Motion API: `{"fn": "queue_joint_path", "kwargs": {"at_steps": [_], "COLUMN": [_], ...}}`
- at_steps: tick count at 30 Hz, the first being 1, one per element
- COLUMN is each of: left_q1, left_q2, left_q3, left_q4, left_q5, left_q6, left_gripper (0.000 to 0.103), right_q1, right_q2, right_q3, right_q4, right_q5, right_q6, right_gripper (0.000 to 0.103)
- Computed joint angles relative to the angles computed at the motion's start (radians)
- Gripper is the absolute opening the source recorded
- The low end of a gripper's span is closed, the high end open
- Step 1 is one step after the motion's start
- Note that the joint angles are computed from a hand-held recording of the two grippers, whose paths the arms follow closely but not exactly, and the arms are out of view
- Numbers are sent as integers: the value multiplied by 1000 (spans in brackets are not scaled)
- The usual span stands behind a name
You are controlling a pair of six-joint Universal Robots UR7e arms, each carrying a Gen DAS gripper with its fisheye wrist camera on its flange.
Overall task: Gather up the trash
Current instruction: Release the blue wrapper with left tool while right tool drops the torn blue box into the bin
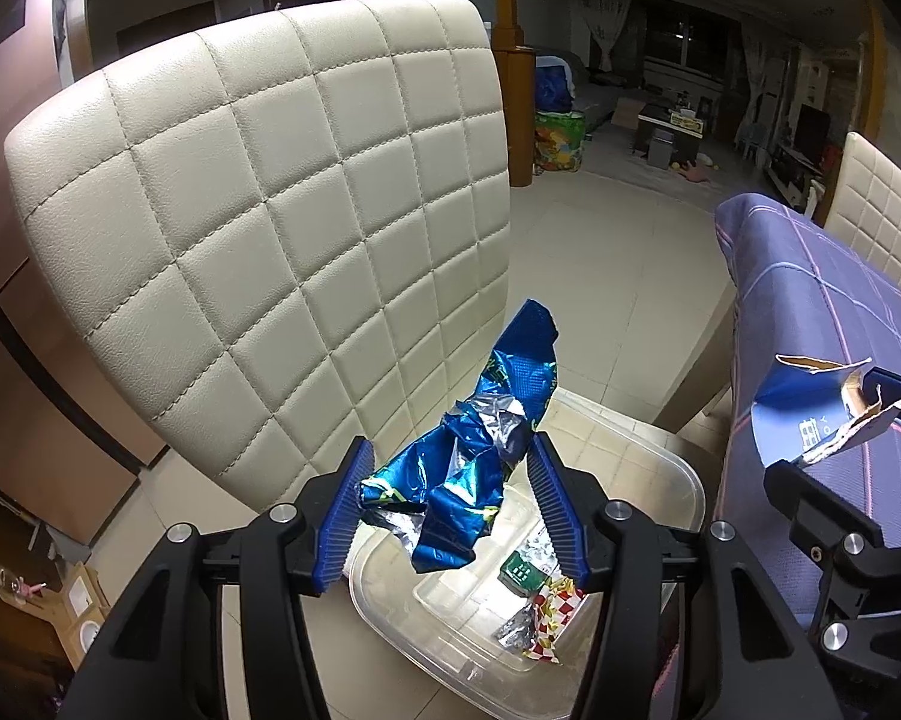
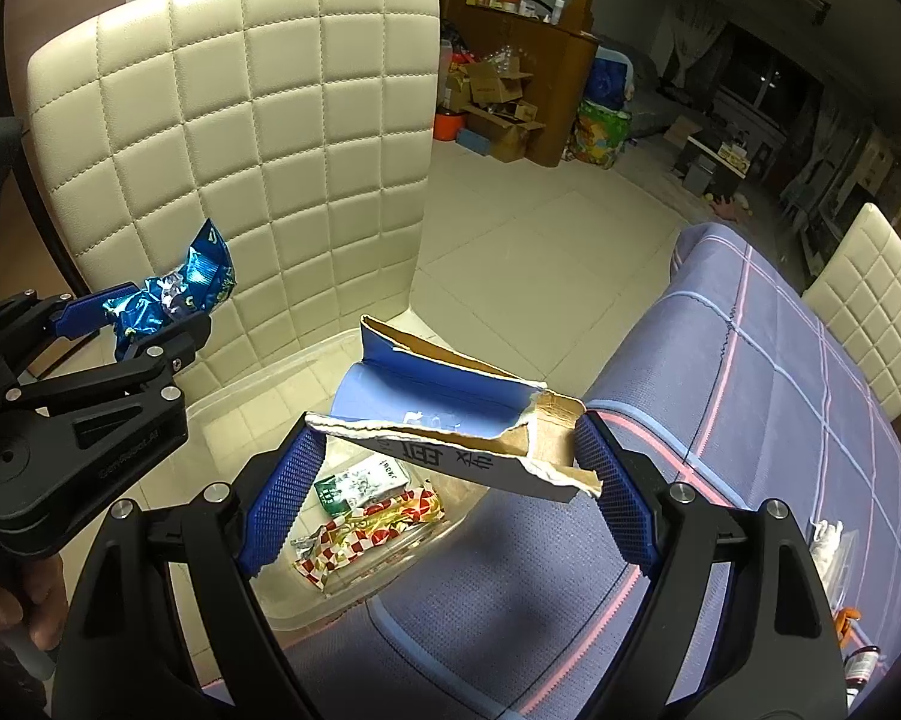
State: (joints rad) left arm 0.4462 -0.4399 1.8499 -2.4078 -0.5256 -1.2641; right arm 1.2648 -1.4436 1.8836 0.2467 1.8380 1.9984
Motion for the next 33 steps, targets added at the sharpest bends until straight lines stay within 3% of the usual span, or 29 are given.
{"fn": "queue_joint_path", "kwargs": {"at_steps": [3, 6, 33], "left_q1": [2, 0, 0], "left_q2": [0, -3, -29], "left_q3": [-7, -5, 28], "left_q4": [42, 48, 44], "left_q5": [6, 13, 5], "left_q6": [-48, -60, -98], "left_gripper": [70, 75, 76], "right_q1": [-2, -7, 2], "right_q2": [3, 8, -1], "right_q3": [-1, -6, 14], "right_q4": [-4, -2, -28], "right_q5": [1, 2, 3], "right_q6": [-2, 2, -29], "right_gripper": [84, 84, 84]}}
